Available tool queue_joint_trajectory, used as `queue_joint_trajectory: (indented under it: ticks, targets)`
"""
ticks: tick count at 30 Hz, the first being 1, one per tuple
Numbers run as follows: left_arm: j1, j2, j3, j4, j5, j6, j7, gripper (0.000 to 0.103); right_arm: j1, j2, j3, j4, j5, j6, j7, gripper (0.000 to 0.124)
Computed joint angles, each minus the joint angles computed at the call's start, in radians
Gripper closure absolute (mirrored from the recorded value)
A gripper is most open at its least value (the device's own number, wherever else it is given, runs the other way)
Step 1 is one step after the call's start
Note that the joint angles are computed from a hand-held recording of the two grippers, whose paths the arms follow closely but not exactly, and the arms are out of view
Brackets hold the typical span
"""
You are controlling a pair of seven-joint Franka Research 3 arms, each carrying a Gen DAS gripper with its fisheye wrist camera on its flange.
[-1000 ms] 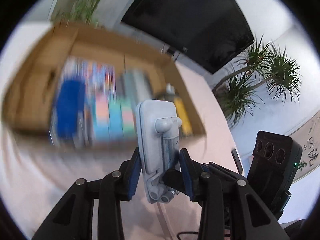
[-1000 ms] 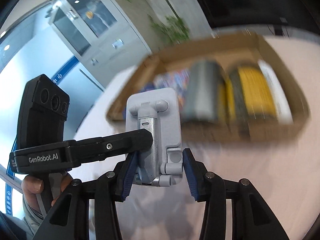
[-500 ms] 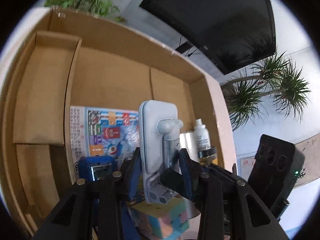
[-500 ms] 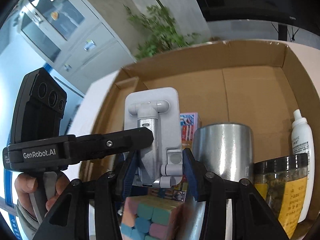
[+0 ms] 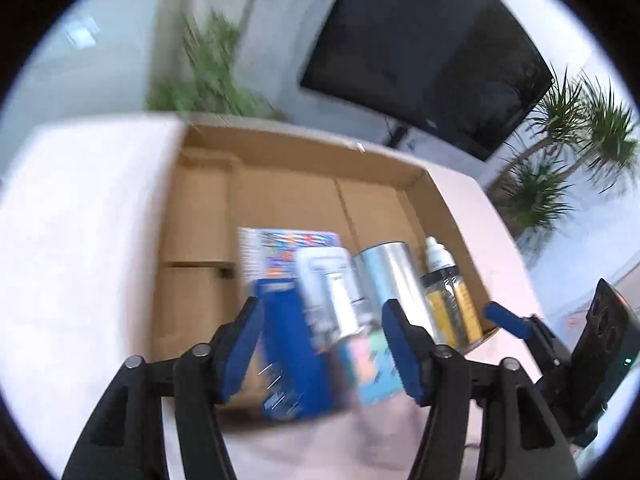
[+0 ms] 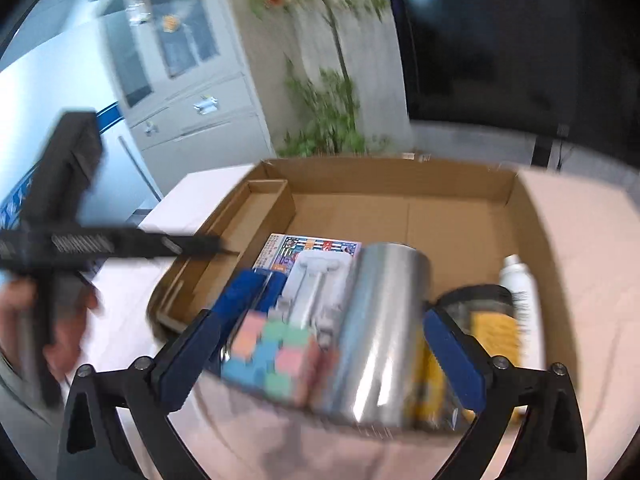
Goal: Organize rigid objects
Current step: 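Grasp the white handheld fan with the left gripper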
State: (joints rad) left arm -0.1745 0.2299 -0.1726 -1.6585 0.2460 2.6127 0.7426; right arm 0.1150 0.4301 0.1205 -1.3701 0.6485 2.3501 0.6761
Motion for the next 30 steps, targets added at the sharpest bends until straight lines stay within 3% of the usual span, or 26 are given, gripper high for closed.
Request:
queue_joint_trajectory:
  ticks: [2, 4, 5, 7, 9, 11, 13, 15, 18, 19, 21, 23, 25, 27, 30]
  targets:
    - [-0.069, -0.157, 0.043, -0.127, 0.230, -0.080, -0.209, 0.038, -0.038, -0.076, 0.019, -0.118, 0.065, -0.016, -0.103, 0.021]
    - [-0.073, -0.285, 0.007, -0.218, 0.341, -0.173, -0.353, 0.028, -0.071, -0.150, 0.018, -0.224, 0.130, -0.126, -0.200, 0.021]
    - [-0.069, -0.355, -0.020, -0.269, 0.376, -0.227, -0.431, 0.019, -0.078, -0.175, 0.011, -0.257, 0.154, -0.184, -0.240, 0.021]
    - [-0.061, -0.464, -0.077, -0.347, 0.378, -0.336, -0.548, 0.019, -0.084, -0.234, -0.006, -0.341, 0.173, -0.318, -0.333, 0.021]
    - [-0.061, -0.526, -0.098, -0.421, 0.325, -0.357, -0.592, 0.019, -0.074, -0.283, -0.024, -0.418, 0.163, -0.435, -0.413, 0.022]
    - [-0.072, -0.567, -0.109, -0.527, 0.252, -0.276, -0.675, 0.019, -0.047, -0.325, -0.043, -0.482, 0.137, -0.475, -0.458, 0.023]
    - [-0.079, -0.577, -0.113, -0.631, 0.192, -0.146, -0.760, 0.019, -0.015, -0.362, -0.056, -0.545, 0.121, -0.481, -0.492, 0.025]
    - [-0.084, -0.538, -0.114, -0.716, 0.144, 0.014, -0.822, 0.020, 0.017, -0.400, -0.063, -0.608, 0.097, -0.421, -0.509, 0.027]
    - [-0.057, -0.461, -0.143, -0.756, 0.167, 0.195, -0.923, 0.023, 0.050, -0.424, -0.073, -0.657, 0.062, -0.349, -0.499, 0.040]
    - [-0.044, -0.432, -0.152, -0.757, 0.191, 0.249, -0.959, 0.025, 0.060, -0.427, -0.073, -0.668, 0.051, -0.335, -0.490, 0.047]
    - [-0.047, -0.375, -0.142, -0.747, 0.197, 0.335, -0.948, 0.041, 0.074, -0.458, -0.075, -0.716, 0.031, -0.308, -0.494, 0.060]
    - [-0.027, -0.352, -0.149, -0.744, 0.260, 0.375, -0.999, 0.048, 0.093, -0.496, -0.071, -0.782, 0.021, -0.221, -0.495, 0.066]
    - [-0.036, -0.352, -0.142, -0.732, 0.259, 0.323, -0.997, 0.068, 0.107, -0.497, -0.072, -0.792, 0.024, -0.193, -0.459, 0.066]
    - [-0.044, -0.354, -0.129, -0.738, 0.251, 0.325, -0.990, 0.070, 0.117, -0.490, -0.075, -0.784, 0.028, -0.191, -0.431, 0.067]
    - [-0.062, -0.336, -0.119, -0.691, 0.238, 0.252, -0.924, 0.070, 0.128, -0.489, -0.073, -0.774, 0.031, -0.188, -0.391, 0.067]
